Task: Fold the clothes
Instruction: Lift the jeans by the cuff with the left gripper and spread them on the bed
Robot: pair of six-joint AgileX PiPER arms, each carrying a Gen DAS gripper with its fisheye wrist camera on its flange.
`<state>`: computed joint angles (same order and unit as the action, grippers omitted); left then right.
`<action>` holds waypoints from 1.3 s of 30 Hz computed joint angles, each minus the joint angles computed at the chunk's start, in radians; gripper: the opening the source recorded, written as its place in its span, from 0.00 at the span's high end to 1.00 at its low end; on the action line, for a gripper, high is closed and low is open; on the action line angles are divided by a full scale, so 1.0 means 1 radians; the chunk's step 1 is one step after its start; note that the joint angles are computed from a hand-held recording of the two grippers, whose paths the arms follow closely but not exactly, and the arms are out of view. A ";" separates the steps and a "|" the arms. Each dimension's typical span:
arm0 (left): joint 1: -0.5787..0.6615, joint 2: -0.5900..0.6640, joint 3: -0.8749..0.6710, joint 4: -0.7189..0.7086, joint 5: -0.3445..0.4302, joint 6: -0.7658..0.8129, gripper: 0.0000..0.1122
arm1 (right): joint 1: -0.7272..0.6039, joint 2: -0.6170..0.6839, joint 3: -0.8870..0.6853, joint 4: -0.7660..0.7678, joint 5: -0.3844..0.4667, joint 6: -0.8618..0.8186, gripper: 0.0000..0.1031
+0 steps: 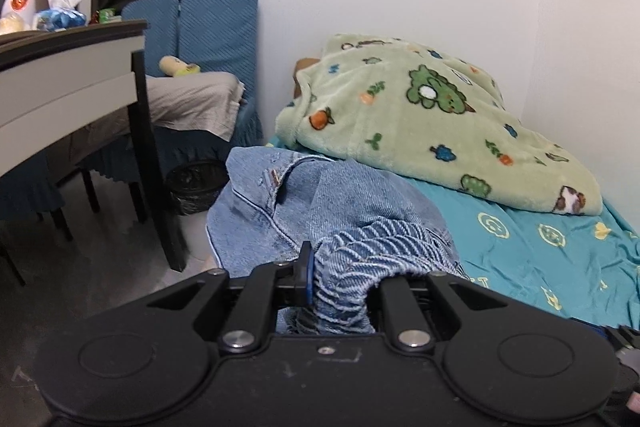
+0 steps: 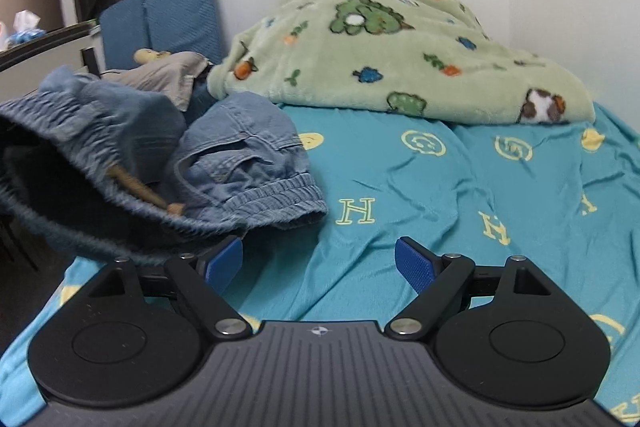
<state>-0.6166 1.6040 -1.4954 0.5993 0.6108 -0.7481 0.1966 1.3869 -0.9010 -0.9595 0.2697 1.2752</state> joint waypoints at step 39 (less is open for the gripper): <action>0.121 0.182 -0.249 -0.719 0.260 0.633 0.88 | -0.045 0.089 -0.186 0.619 0.297 -0.393 0.16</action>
